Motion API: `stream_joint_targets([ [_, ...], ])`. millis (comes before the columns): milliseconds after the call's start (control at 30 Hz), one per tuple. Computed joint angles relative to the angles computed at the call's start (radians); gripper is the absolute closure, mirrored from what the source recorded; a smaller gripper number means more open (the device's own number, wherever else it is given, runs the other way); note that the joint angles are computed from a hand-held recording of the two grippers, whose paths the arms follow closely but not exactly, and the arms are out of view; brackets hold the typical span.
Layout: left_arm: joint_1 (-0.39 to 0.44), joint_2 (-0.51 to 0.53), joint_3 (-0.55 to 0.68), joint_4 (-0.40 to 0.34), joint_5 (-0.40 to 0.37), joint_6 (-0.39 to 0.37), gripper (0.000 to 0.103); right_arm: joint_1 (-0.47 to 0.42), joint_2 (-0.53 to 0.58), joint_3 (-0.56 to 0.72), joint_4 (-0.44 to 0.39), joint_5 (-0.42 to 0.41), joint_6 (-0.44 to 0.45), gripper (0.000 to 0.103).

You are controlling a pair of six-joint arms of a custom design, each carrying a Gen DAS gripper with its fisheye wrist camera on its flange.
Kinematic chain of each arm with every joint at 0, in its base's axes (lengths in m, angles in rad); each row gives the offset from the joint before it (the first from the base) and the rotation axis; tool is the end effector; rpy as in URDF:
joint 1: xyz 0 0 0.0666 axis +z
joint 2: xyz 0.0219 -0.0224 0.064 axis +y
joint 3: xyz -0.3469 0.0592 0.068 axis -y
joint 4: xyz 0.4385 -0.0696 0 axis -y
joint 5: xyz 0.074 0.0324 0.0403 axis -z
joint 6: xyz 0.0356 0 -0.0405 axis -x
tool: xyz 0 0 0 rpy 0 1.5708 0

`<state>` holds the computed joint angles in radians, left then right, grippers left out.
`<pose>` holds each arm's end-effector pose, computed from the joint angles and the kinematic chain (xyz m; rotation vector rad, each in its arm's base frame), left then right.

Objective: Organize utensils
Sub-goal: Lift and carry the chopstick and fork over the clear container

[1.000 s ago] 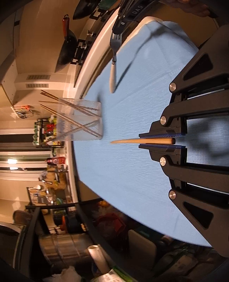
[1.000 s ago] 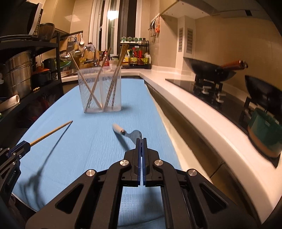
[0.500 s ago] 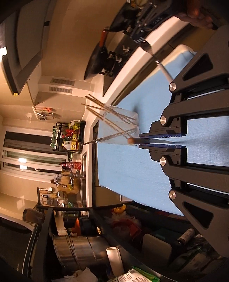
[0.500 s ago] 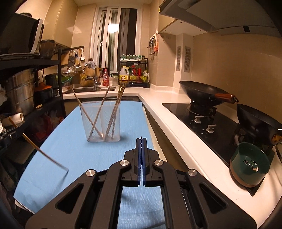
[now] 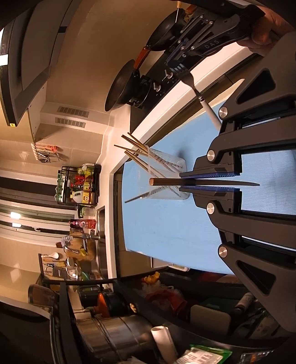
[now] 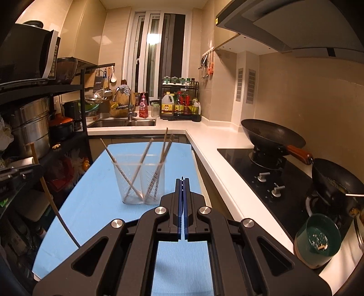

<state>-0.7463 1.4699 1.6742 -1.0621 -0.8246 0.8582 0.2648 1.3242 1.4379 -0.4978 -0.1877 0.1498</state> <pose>0.4199 -0.3532 0.4972 -0.4553 2.0613 0.0756 0.5193 0.1473 0.4923 -0.5232 1.8854 0.2592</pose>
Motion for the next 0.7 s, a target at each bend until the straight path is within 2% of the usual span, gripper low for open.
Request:
stream_joint_targets([
  [133, 0.013, 0.012, 0.036, 0.014, 0.006, -0.048, 0.097, 0.02, 0.028, 0.069, -0.032, 0.005, 0.029, 0.102],
  [267, 0.036, 0.009, 0.043, 0.064, 0.053, -0.102, 0.097, 0.024, 0.08, 0.16, -0.078, 0.005, 0.032, 0.102],
  [533, 0.112, 0.019, 0.085, 0.112, 0.148, -0.201, 0.097, 0.024, 0.241, 0.411, -0.163, -0.013, 0.004, 0.102],
  [700, 0.161, 0.05, 0.163, 0.146, 0.178, -0.27, 0.097, 0.038, 0.352, 0.587, -0.196, -0.012, 0.013, 0.102],
])
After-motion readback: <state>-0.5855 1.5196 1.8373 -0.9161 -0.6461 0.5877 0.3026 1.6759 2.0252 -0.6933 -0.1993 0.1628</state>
